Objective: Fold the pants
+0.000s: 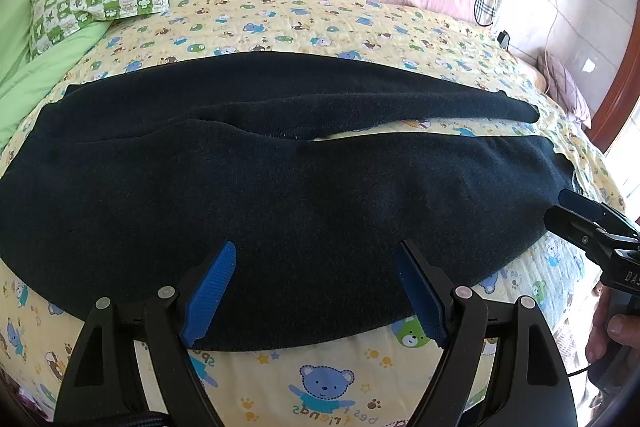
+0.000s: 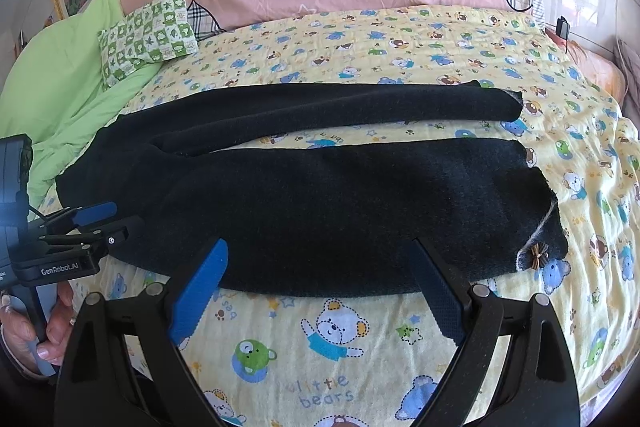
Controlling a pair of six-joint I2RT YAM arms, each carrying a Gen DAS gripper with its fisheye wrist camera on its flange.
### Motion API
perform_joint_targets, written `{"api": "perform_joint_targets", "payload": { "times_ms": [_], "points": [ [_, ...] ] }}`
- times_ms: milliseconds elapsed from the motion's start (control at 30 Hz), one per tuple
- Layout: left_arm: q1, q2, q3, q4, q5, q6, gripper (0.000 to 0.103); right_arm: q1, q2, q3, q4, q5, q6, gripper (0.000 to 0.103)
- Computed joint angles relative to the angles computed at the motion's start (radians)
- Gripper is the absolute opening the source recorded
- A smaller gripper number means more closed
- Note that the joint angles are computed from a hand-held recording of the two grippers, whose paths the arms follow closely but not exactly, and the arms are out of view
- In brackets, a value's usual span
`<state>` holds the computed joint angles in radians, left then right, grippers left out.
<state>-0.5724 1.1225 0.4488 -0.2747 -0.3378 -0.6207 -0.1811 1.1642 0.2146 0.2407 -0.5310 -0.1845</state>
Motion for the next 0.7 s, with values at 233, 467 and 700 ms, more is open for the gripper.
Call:
{"api": "perform_joint_targets", "payload": {
  "times_ms": [233,467,700],
  "points": [
    [0.004,-0.035,-0.007,0.004,0.004,0.02,0.082,-0.033,-0.021,0.002,-0.008,-0.023,0.003,0.092],
    [0.011,-0.02,0.022,-0.038,-0.015,0.058,0.082,-0.043,-0.014,0.01,-0.017,-0.026,0.003,0.092],
    [0.045,-0.01,0.041,-0.051,0.019,0.091,0.082,-0.048,-0.007,0.012,-0.012,-0.03,0.002,0.092]
  ]
}}
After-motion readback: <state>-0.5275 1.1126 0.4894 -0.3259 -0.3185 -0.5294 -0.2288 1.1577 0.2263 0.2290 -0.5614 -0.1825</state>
